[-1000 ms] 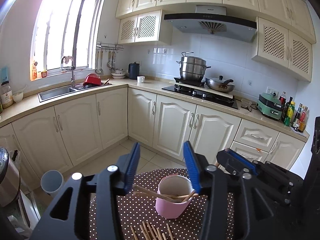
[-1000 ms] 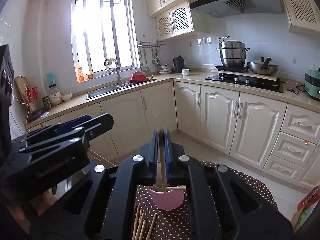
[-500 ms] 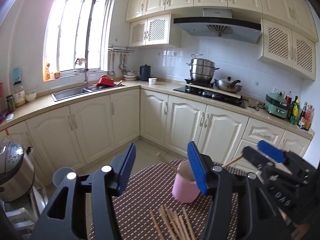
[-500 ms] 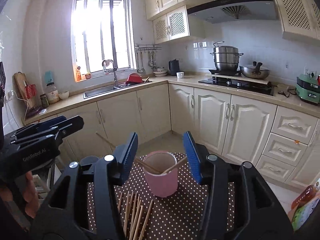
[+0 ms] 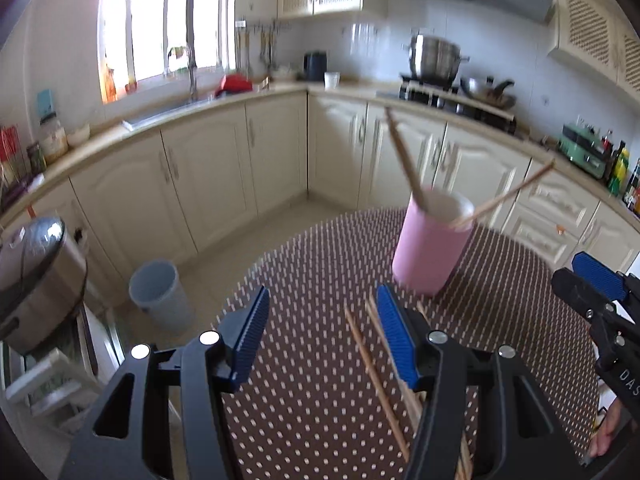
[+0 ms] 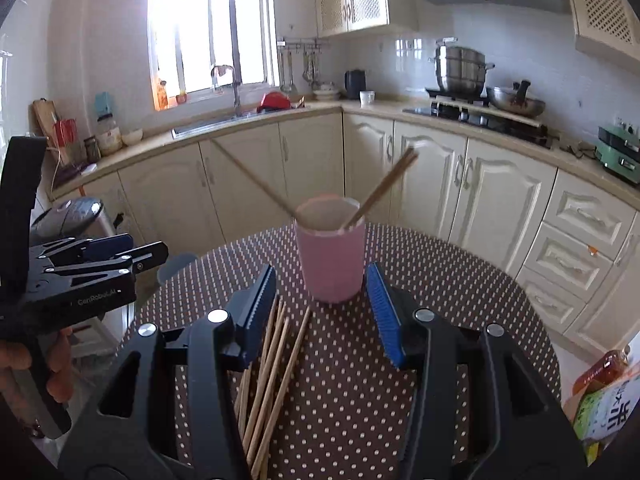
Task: Organize utensils
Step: 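Return the left tool to grasp a chopstick while the right tool grasps another, then lift the left tool's chopstick into the pink cup while the right tool inserts its own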
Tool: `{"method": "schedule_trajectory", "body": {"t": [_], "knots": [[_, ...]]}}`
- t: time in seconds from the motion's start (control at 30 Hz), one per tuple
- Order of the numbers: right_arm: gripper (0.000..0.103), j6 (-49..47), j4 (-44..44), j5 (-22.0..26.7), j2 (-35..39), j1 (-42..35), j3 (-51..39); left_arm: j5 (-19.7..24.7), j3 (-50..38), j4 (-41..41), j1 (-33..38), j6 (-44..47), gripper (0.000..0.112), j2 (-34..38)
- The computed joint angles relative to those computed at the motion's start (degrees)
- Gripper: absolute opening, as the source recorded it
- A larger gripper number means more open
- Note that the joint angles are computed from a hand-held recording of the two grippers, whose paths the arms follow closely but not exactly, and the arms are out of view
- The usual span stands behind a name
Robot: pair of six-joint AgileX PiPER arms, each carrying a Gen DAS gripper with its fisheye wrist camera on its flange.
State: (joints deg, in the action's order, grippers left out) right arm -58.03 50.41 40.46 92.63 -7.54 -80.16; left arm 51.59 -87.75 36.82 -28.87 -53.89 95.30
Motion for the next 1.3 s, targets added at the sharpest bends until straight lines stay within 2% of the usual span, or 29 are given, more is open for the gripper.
{"method": "schedule_trajectory", "body": {"t": [0.1, 0.27, 0.5, 0.67, 0.8, 0.87, 1.0, 1.1, 1.17, 1.23, 1.3], "knots": [[0.047, 2.8, -3.7, 0.1, 2.2, 1.0, -0.3, -1.3, 1.1, -4.1, 1.1, 2.6, 0.056, 1.8], [0.047, 5.5, -7.0, 0.7, 5.9, 1.7, -0.9, -0.9, 0.2, -7.7, 1.8, 6.5, 0.056, 7.1], [0.047, 8.9, -11.8, 1.0, 10.0, 3.2, -2.5, -0.2, -4.5, -12.7, 3.4, 10.8, 0.056, 14.3], [0.047, 11.1, -15.1, 3.5, 13.4, 4.5, -5.8, -1.5, -7.0, -15.1, 4.9, 12.0, 0.056, 17.6], [0.047, 13.0, -18.3, 4.5, 15.8, 5.9, -8.1, -1.2, -8.9, -13.7, 5.1, 11.4, 0.056, 19.5], [0.047, 13.6, -19.5, 4.4, 16.5, 6.7, -8.5, -1.3, -9.8, -13.6, 5.4, 12.2, 0.052, 20.2], [0.047, 16.7, -23.7, 5.5, 18.4, 8.6, -10.8, -0.3, -12.9, -14.6, 5.9, 14.4, 0.034, 21.9], [0.031, 19.0, -26.6, 6.9, 20.0, 10.1, -12.8, 0.3, -14.8, -15.3, 6.2, 15.3, 0.014, 22.7], [0.027, 20.1, -28.1, 6.4, 20.3, 10.9, -13.3, 1.0, -16.1, -15.6, 6.2, 15.7, 0.011, 23.4], [0.013, 20.4, -28.8, 6.1, 20.2, 11.3, -13.2, 1.4, -17.3, -16.1, 6.3, 16.0, 0.007, 24.1], [0.009, 20.9, -29.3, 6.2, 20.2, 11.9, -13.3, 0.8, -17.3, -17.4, 6.6, 16.0, 0.006, 23.9]]}}
